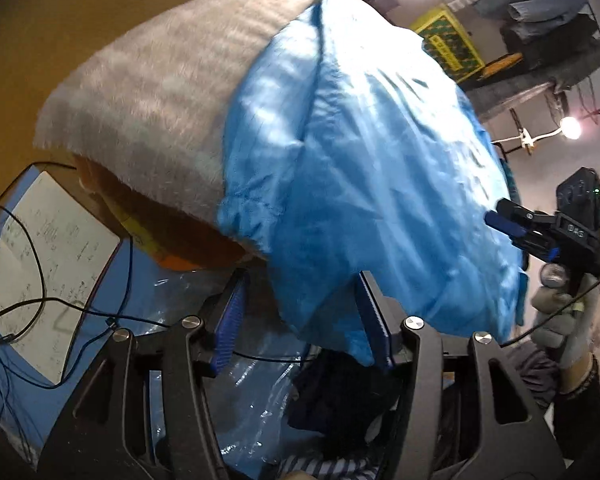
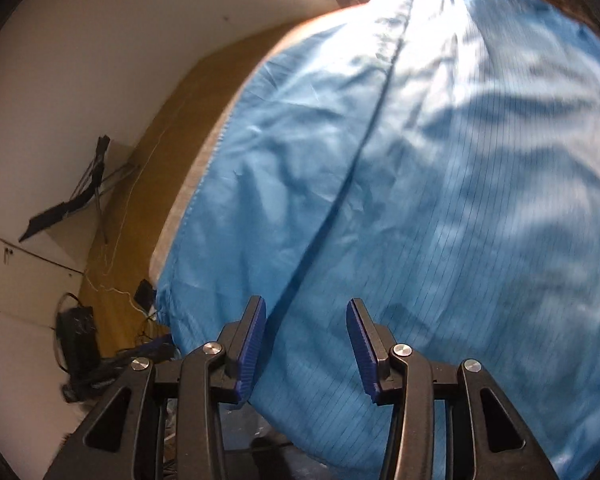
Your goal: Fold large clothes
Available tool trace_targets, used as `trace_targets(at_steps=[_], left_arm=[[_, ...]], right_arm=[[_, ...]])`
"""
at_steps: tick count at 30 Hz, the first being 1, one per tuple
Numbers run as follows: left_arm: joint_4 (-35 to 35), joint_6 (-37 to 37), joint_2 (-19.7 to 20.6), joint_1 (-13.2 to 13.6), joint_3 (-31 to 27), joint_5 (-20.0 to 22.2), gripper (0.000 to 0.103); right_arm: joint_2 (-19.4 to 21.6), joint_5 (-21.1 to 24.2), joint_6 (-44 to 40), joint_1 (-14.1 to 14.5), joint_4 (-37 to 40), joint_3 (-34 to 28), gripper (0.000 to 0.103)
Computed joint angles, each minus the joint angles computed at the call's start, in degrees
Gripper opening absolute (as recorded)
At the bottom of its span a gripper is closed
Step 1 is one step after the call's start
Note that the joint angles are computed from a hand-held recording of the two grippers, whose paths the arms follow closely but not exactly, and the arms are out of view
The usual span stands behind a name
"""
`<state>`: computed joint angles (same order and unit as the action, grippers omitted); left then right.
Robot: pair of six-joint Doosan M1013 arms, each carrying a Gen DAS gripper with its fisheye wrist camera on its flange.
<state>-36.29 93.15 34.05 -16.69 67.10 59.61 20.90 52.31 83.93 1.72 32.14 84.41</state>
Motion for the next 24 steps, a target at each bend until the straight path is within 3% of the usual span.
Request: trace_targets(at_steps=[6,8,9,10,13,14,19,24], left_arm=[[-4.9,-0.2,0.6,1.0,0.9,-1.5,0.056],[-6.2,0.8,1.0,0.9,0.6,-1.0,0.055],[-6.0,1.4,1.0,0.7,0.6,-1.3,0.043],[-6.0,2.0,1.0,0.6,0.5,-1.3,0.02],[-4.2,0.3,0.5,0.3,0.7,-1.8,0.005],[-4.4,0.3,0.1,0.4,1.1,-2.3,0.005],[-2.6,0.3,-2.2,0.6,2.6,-5.6,0.003],[4.3,-3.8,-3.5,0.3,3.2,-10.5,0.003]], right_arm=[[1.3,1.6,-2.0,0.3,0.2,-0.9,0.045],[2.0,2.6,-2.1,0.6,-0.4,-1.7,0.034],[2.5,3.3,-2.3,0.8,-0.6,-2.1,0.032],[2.8,3.6,-2.8,0.9,-0.3,-2.3,0.024],[3.0,3.2,-4.2,1.6,-1.2,-2.8,0.005],[3.0,2.8,-4.2,2.1,-2.6,-2.9,0.001],[3.4,1.8,-2.8,3.7,-8.5,-3.8,0.0],[3.7,-0.3,-3.2,4.7,-11.0,-4.8,0.0]])
